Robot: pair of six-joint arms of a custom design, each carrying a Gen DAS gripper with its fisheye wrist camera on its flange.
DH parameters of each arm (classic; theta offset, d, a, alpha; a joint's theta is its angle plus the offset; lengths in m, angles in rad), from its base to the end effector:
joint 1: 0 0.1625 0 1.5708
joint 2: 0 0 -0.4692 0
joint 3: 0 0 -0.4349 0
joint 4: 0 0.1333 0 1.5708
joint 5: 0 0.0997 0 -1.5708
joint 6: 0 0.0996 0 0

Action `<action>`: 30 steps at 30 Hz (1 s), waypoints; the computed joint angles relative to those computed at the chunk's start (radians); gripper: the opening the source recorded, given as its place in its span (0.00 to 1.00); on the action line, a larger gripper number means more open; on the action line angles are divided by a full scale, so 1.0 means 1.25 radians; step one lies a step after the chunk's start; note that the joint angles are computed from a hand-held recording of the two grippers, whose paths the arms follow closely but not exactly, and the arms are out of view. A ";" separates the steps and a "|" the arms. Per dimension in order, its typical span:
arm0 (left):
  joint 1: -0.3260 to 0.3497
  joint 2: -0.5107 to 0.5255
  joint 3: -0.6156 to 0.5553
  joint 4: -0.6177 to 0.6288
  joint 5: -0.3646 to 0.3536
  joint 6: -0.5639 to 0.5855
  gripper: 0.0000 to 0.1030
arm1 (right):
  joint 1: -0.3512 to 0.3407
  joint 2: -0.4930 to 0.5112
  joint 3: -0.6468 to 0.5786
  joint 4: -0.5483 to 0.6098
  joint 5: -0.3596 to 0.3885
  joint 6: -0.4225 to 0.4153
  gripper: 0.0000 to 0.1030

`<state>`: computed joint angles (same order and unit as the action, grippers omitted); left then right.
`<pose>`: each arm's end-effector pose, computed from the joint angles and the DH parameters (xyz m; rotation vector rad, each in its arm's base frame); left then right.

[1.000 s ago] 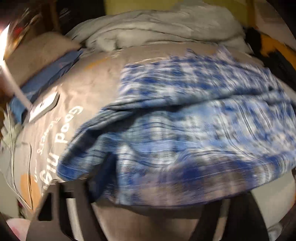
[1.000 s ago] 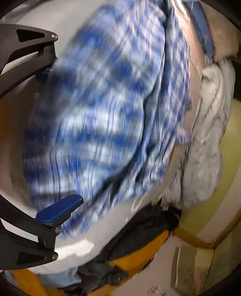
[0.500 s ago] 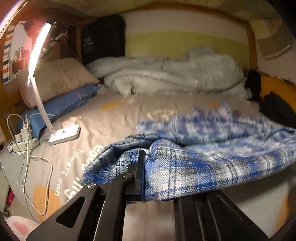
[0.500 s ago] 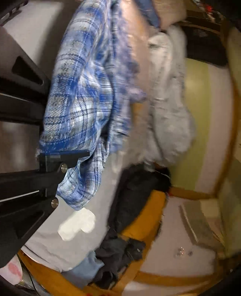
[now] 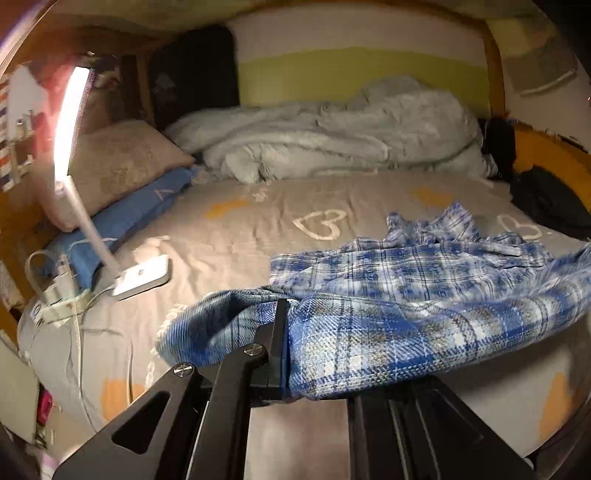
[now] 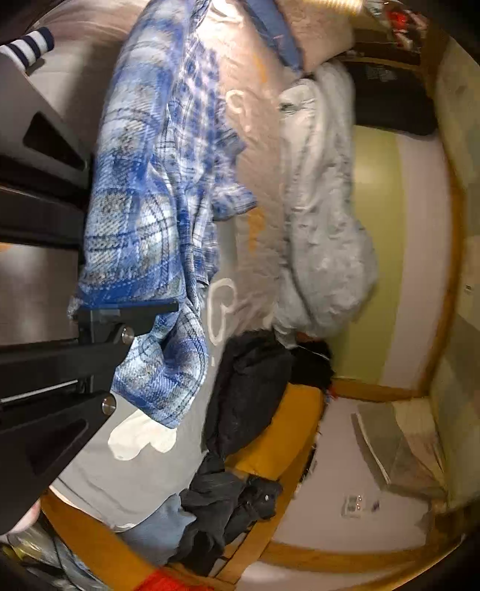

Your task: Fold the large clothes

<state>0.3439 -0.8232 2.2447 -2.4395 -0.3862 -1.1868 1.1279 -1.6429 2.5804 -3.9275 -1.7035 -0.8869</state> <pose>-0.3465 -0.3637 -0.0078 0.4253 2.0085 -1.0644 -0.0356 -0.3553 0.3636 0.3092 -1.8570 1.1933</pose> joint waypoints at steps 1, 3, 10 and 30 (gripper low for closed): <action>0.035 0.003 -0.019 -0.053 -0.025 0.069 0.10 | 0.040 0.018 -0.042 0.067 -0.077 -0.002 0.04; 0.093 0.015 -0.057 -0.122 -0.069 0.160 0.10 | 0.069 0.039 -0.111 0.200 -0.138 0.026 0.04; 0.214 0.099 -0.213 -0.059 -0.064 0.229 0.11 | 0.121 0.199 -0.298 0.273 -0.251 0.022 0.05; 0.303 0.192 -0.270 -0.407 -0.081 0.526 0.69 | 0.078 0.265 -0.408 0.426 -0.181 0.095 0.19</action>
<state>0.7220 -0.5838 1.9067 -2.9478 -0.4881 -0.5293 1.2248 -1.3115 2.0702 -3.3945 -1.9301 -0.7685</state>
